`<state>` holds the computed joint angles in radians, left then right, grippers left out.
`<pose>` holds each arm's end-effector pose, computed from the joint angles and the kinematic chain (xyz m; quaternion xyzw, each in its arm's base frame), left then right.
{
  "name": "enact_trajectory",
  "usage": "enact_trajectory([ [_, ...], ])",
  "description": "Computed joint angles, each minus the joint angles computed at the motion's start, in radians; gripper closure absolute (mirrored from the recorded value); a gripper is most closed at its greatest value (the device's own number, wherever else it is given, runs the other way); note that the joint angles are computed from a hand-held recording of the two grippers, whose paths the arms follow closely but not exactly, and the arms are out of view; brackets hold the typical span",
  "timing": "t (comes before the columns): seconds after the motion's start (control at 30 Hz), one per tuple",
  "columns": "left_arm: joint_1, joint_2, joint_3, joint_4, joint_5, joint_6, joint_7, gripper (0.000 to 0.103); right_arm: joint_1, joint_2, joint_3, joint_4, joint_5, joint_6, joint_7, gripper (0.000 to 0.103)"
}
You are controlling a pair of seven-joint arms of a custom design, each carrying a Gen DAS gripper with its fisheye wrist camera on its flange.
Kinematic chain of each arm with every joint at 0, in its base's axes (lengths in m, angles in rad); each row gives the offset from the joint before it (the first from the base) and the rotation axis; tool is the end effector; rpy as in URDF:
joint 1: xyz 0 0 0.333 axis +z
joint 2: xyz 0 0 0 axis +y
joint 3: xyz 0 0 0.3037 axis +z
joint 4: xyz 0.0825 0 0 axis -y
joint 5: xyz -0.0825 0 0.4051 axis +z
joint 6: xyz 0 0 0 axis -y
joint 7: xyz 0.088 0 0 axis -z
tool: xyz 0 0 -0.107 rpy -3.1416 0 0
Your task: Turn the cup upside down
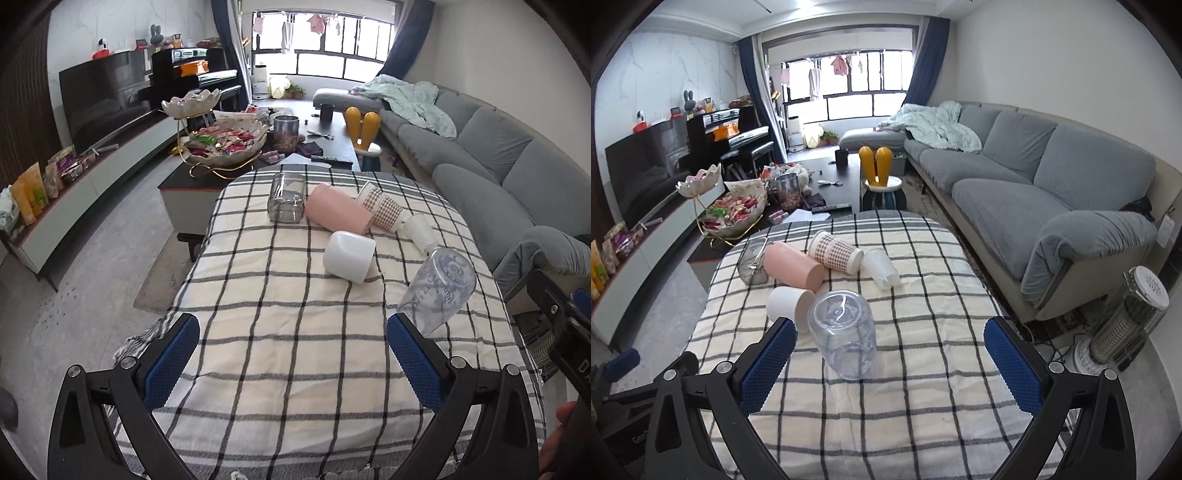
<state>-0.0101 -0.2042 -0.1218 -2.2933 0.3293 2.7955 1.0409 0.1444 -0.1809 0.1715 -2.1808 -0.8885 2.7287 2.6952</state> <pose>0.5403 -0.0894 0.4904 -0.6990 0.6187 -0.2530 0.2541 0.5228 0.2060 0.5168 -0.6006 0.6640 -0.3343 0.2943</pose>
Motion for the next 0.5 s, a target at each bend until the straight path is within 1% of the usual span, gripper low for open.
enact_trajectory([
  [0.3,0.011,-0.021,-0.014,-0.012,0.038,-0.033,-0.044,0.000,-0.006,-0.004,-0.002,-0.011,-0.015,0.014,0.029,0.001],
  [0.5,0.007,-0.020,-0.014,-0.011,0.054,-0.033,-0.051,0.000,-0.012,-0.007,0.000,-0.014,-0.017,0.017,0.031,0.001],
])
